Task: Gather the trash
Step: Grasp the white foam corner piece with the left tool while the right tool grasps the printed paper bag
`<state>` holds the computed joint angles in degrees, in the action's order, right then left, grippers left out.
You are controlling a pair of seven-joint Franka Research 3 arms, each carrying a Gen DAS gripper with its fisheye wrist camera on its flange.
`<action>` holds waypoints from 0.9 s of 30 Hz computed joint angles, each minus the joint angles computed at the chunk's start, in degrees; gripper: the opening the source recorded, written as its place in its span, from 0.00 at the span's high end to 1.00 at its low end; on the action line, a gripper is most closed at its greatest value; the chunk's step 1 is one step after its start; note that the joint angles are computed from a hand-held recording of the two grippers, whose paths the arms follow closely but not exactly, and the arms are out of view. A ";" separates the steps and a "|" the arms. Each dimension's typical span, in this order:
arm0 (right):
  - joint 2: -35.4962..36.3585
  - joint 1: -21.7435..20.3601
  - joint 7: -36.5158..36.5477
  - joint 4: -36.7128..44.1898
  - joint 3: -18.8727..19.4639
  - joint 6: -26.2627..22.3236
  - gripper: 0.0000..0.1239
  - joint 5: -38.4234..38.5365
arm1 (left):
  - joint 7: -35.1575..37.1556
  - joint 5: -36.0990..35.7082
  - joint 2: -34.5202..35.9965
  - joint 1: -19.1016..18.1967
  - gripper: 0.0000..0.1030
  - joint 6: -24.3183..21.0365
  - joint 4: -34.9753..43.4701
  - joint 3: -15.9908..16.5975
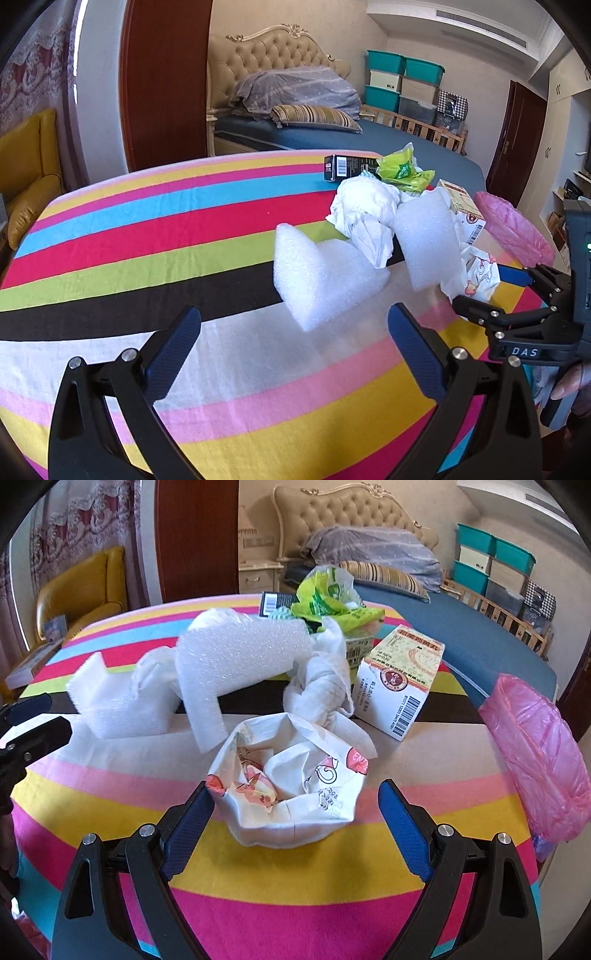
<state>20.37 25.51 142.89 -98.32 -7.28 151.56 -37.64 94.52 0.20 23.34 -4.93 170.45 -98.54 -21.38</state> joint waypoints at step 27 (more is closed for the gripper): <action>-3.43 -0.53 12.08 -6.05 -2.19 10.82 0.45 -9.96 | 6.76 0.80 9.94 -4.58 0.27 -12.00 16.17 0.72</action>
